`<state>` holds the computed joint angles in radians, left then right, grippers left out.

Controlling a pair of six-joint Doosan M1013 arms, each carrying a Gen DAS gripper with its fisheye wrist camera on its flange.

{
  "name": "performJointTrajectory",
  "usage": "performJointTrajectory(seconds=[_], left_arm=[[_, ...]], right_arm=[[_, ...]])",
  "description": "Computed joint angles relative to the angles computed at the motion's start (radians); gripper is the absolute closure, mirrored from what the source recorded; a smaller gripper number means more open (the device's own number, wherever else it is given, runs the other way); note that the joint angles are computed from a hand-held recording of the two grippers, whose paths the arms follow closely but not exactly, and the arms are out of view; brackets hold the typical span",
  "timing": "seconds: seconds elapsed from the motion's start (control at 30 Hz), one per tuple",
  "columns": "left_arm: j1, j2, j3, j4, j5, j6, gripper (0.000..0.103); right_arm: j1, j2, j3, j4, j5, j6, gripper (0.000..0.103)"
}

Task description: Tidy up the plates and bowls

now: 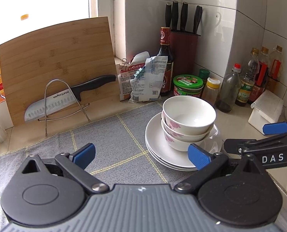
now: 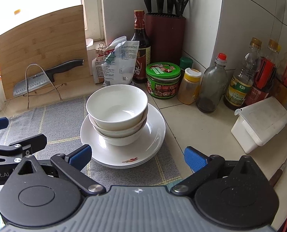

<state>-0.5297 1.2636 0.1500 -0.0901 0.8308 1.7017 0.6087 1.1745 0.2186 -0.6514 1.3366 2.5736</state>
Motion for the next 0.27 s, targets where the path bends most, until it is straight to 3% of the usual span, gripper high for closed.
performJointTrajectory(seconds=[0.27], left_arm=[[0.0,0.036,-0.077,-0.003,0.043,0.002,0.002]], right_arm=[[0.001,0.0,-0.002,-0.015,0.0,-0.001,0.0]])
